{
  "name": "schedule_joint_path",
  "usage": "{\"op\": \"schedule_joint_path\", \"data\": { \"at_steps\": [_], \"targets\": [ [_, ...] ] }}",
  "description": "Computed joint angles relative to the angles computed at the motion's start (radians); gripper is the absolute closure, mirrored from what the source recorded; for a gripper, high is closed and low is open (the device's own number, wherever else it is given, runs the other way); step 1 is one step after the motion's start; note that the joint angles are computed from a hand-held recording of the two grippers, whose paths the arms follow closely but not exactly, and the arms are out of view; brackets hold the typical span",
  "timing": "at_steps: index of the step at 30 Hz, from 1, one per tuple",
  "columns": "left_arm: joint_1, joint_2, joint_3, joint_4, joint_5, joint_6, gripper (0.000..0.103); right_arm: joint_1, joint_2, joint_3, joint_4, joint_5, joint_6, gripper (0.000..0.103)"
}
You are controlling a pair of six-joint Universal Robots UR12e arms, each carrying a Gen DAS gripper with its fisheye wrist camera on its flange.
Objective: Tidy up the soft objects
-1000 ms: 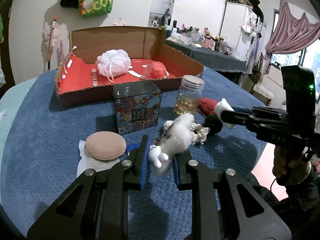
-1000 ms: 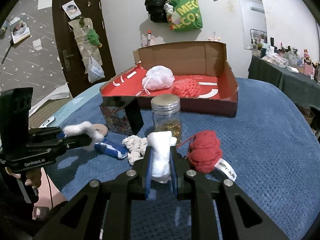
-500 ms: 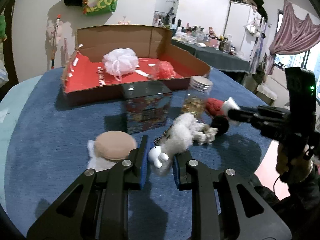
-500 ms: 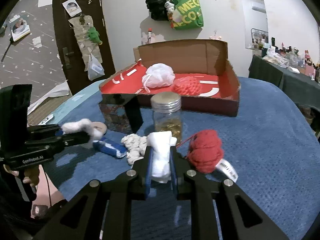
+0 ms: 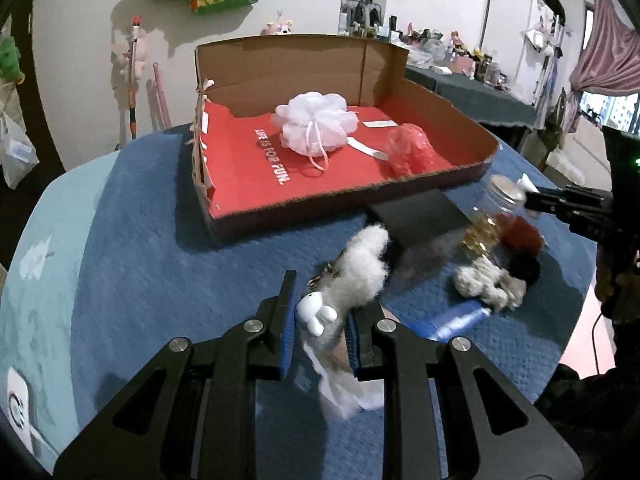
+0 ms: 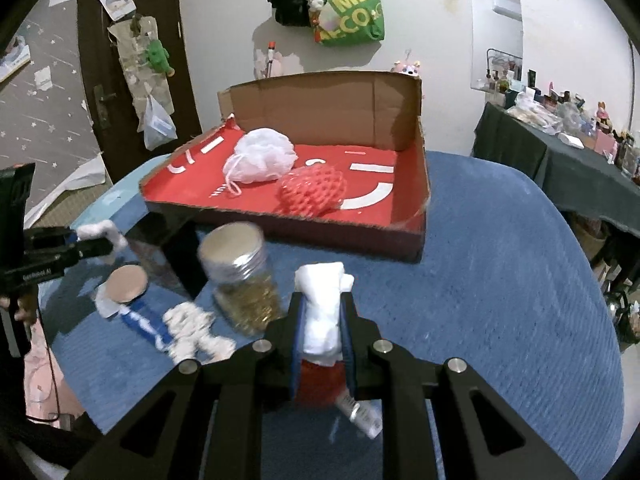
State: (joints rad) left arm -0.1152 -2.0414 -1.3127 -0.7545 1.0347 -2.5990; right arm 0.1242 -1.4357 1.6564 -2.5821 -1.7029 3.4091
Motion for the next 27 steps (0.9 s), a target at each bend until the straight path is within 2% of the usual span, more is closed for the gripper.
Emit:
{"op": "schedule_joint_path", "data": {
  "at_steps": [8,15,20,27],
  "targets": [
    [-0.005,-0.053,0.116,-0.08,-0.061,0.02,0.084,-0.037,0.036,-0.058,0.028,0.079,-0.047,0.085],
    [-0.035,-0.105,0.222,-0.159,-0.088,0.047,0.084,-0.053,0.09,-0.138,0.059,0.121,-0.076,0.085],
    [-0.072,-0.153,0.312,-0.229,-0.051,0.071,0.084,-0.054,0.134,-0.217,0.153,0.079,-0.091,0.085],
    [-0.115,-0.218,0.428,-0.316,0.029,0.105,0.084,-0.049,0.202,-0.335,0.343,-0.019,-0.111,0.085]
  ]
}}
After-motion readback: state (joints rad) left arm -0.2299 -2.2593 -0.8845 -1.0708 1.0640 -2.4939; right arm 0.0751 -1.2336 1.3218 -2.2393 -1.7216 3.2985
